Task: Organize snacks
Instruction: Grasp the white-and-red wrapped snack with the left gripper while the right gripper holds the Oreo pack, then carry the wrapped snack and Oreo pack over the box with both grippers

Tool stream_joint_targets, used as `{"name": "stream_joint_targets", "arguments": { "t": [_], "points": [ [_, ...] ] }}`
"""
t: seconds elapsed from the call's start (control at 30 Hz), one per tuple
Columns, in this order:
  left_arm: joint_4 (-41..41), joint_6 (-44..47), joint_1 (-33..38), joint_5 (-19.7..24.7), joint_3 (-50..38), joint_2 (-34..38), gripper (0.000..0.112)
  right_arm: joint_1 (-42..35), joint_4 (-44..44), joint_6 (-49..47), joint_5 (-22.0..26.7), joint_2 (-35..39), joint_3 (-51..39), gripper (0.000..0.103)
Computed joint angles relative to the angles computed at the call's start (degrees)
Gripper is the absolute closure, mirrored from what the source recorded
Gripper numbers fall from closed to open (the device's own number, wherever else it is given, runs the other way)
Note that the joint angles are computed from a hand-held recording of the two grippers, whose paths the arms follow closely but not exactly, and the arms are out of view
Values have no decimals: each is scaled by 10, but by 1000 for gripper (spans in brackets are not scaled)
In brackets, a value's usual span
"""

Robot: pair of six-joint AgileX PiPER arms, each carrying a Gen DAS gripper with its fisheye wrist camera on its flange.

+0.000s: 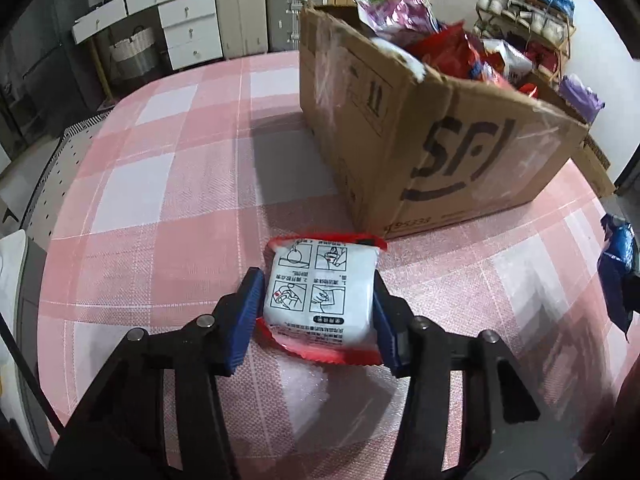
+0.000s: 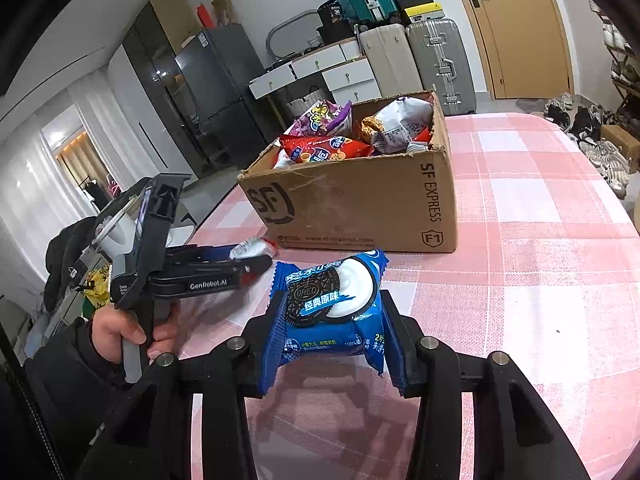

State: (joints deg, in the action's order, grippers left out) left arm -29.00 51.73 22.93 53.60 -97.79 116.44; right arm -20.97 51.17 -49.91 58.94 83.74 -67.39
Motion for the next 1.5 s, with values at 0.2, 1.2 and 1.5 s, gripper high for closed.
{"name": "stream_joint_targets", "arguments": {
  "t": [0.2, 1.2, 1.5],
  "points": [
    [-21, 15, 16, 0, 22, -19, 72, -3, 2, -2, 5, -6, 3, 59],
    [-41, -1, 41, 59, 80, -226, 72, -1, 29, 21, 53, -23, -86, 59],
    [-59, -39, 45, 142, -38, -210, 72, -2, 31, 60, 93, 0, -204, 59]
  ]
}}
